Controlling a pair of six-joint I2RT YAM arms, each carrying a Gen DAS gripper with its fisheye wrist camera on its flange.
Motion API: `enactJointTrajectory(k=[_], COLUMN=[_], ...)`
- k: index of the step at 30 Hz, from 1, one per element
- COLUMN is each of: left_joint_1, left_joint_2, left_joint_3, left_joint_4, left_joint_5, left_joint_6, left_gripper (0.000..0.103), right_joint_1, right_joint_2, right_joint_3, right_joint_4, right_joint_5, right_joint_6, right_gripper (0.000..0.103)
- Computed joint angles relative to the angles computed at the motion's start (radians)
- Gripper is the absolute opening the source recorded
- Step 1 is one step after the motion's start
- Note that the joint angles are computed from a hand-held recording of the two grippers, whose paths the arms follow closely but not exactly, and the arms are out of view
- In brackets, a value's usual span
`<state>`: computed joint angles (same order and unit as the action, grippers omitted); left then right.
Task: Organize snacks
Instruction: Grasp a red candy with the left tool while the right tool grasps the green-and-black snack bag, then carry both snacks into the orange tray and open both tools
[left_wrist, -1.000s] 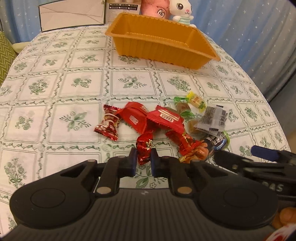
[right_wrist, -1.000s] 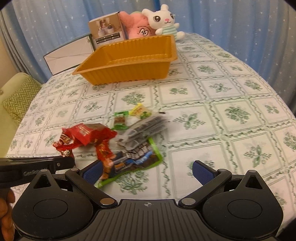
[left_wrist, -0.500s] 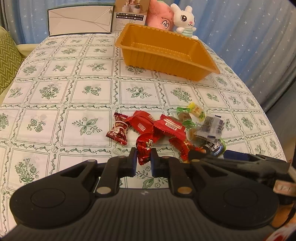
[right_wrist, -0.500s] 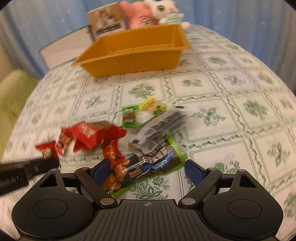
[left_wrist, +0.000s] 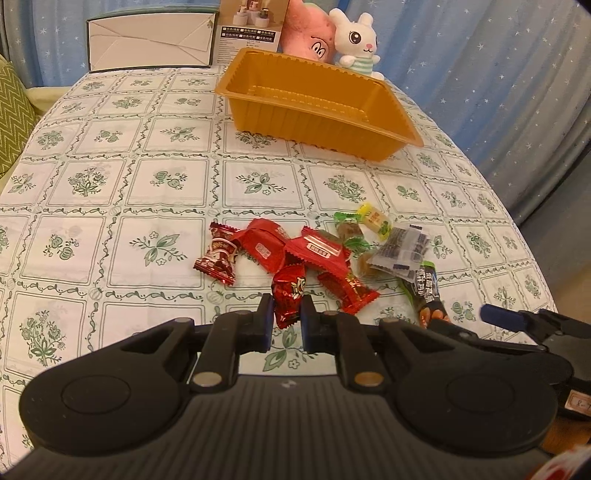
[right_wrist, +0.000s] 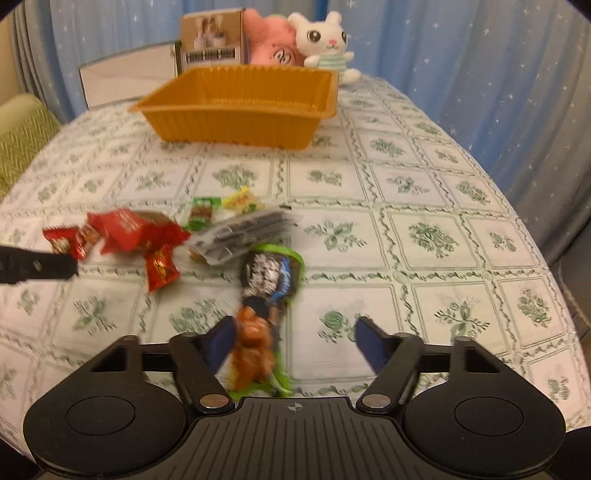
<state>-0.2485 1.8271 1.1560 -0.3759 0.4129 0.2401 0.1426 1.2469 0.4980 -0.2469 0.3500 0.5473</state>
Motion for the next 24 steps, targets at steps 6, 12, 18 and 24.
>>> enactJointTrajectory(k=[6, 12, 18, 24], left_joint_1=[-0.006, -0.011, -0.024, -0.042], left_joint_2=[-0.007, -0.004, -0.013, -0.031], left_joint_3=[0.003, 0.003, -0.005, -0.015], left_joint_4=[-0.006, -0.01, -0.016, -0.022], left_joint_5=[0.003, 0.0, 0.006, 0.016], left_joint_6=[-0.003, 0.001, 0.003, -0.001], left_gripper=[0.013, 0.013, 0.013, 0.013], right_joint_1=[-0.006, 0.024, 0.017, 0.021], right_joint_2=[0.082, 0.084, -0.003, -0.155], right_joint_3=[0.007, -0.014, -0.051, -0.08], right_joint_4=[0.087, 0.11, 0.071, -0.025], right_joint_5=[-0.032, -0.004, -0.005, 0.033], right_joint_6=[0.019, 0.014, 0.023, 0.044], right_gripper=[0.045, 0.03, 0.029, 0.029])
